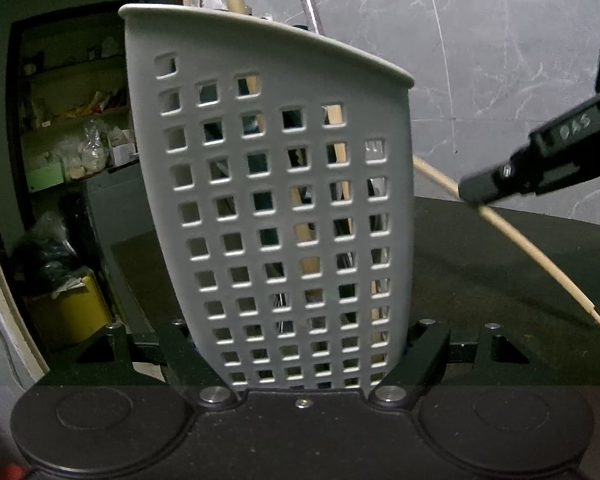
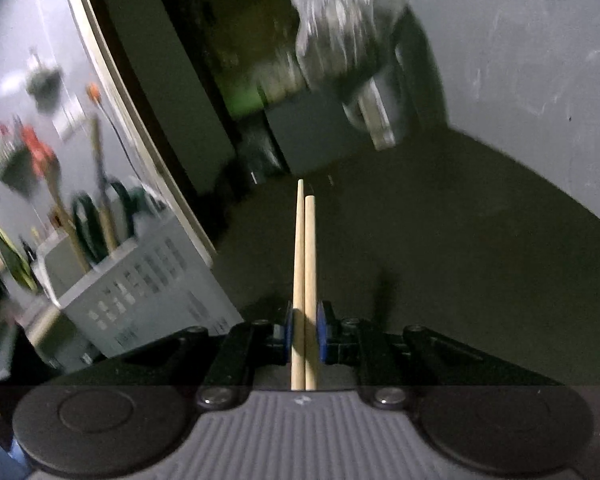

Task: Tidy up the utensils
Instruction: 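Raise the held chopsticks high above the basket opening with the right gripper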

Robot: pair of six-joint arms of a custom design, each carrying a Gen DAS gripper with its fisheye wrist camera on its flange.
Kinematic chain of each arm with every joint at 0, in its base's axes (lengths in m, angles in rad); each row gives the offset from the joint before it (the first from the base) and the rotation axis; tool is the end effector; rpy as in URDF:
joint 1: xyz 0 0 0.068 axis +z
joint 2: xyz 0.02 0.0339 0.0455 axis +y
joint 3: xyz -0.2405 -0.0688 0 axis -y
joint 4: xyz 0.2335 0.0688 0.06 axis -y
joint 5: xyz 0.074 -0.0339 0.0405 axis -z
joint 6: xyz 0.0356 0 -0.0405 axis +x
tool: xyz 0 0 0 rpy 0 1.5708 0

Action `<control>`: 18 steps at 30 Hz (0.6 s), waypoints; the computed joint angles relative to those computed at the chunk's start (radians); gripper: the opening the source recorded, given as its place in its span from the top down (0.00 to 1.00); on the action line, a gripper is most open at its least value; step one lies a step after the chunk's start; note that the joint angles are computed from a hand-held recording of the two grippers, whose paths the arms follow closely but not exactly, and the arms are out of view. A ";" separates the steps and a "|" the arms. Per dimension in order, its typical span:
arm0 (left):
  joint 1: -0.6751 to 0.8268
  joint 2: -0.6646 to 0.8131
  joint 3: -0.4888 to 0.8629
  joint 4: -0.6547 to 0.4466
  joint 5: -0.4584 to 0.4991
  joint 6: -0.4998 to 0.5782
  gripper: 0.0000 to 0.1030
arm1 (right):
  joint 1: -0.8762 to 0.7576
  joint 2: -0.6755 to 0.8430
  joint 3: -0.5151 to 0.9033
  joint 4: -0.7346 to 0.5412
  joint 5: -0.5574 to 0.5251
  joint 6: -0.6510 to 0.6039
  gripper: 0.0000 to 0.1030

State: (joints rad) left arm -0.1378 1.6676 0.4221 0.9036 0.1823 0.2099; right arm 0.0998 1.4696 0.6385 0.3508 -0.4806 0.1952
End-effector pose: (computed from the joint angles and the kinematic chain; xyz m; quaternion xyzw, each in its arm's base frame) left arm 0.2739 -0.0445 0.1142 0.1924 0.7924 -0.0536 0.5764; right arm 0.2880 0.0454 0.1720 -0.0837 0.8354 0.2753 0.4684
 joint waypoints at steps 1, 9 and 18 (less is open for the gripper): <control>-0.002 0.000 0.000 0.000 -0.002 -0.001 0.24 | -0.017 0.014 -0.013 0.066 -0.023 0.013 0.87; -0.022 -0.002 -0.005 0.004 -0.030 0.002 0.24 | -0.088 0.083 -0.180 0.628 -0.145 0.199 0.87; -0.028 -0.008 -0.003 -0.004 -0.035 0.000 0.24 | -0.064 0.102 -0.145 0.793 -0.144 0.286 0.87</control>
State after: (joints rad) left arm -0.1654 1.6596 0.4186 0.9000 0.1470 0.2094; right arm 0.0363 1.5714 0.4934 1.1436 -0.6245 0.4810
